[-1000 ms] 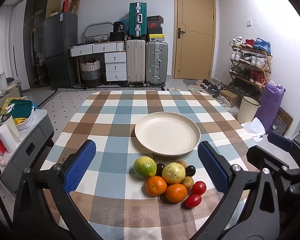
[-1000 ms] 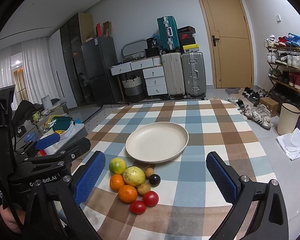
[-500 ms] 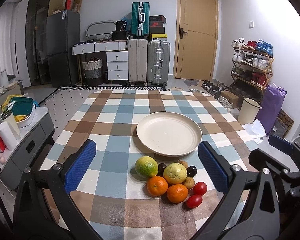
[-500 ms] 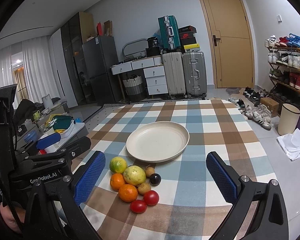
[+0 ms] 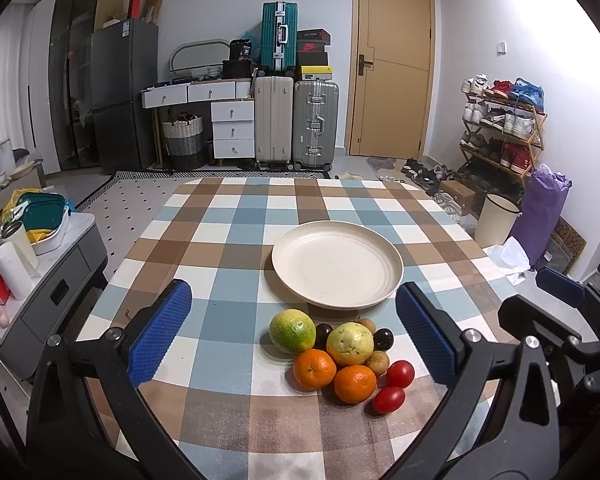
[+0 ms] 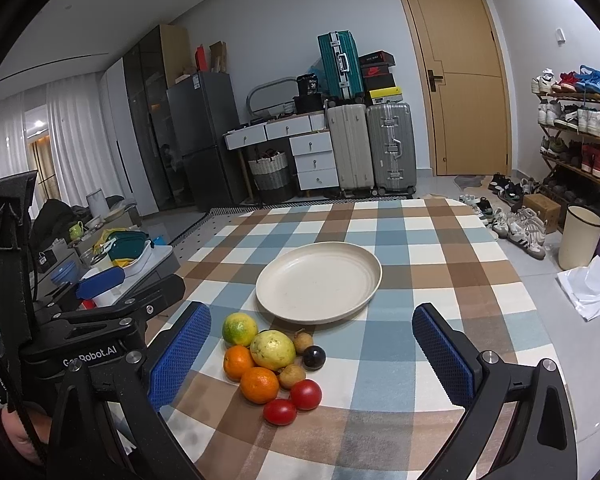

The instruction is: Organize fruits

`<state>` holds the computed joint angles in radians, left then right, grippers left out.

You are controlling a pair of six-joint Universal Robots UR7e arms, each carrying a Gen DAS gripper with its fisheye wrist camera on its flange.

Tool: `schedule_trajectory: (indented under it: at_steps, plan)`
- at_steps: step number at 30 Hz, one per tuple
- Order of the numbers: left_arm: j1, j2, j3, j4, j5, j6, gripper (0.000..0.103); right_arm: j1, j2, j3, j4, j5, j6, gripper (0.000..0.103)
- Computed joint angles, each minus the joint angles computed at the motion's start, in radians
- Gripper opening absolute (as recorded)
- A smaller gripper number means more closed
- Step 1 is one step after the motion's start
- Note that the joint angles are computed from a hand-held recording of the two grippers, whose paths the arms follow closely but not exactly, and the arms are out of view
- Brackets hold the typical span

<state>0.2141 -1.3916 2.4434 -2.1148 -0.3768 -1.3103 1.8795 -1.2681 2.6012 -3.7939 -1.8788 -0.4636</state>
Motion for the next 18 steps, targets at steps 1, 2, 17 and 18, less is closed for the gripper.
schedule_trajectory:
  at_steps: [1, 2, 17, 18]
  plan:
    - [0.002, -0.002, 0.002, -0.007, 0.0, 0.005, 0.102, 0.0, -0.002, -0.001, 0.004, -0.001, 0.0, 0.103]
    - [0.003, -0.002, 0.002, -0.004, -0.001, 0.004, 0.102, 0.0, -0.002, 0.0, 0.004, 0.0, 0.001, 0.103]
    - [0.066, 0.007, 0.03, -0.144, -0.023, 0.096, 0.102, -0.023, 0.028, 0.0, 0.0, 0.024, 0.003, 0.103]
    - [0.075, 0.01, 0.033, -0.172, -0.026, 0.117, 0.102, -0.024, 0.032, -0.001, 0.001, 0.026, 0.002, 0.103]
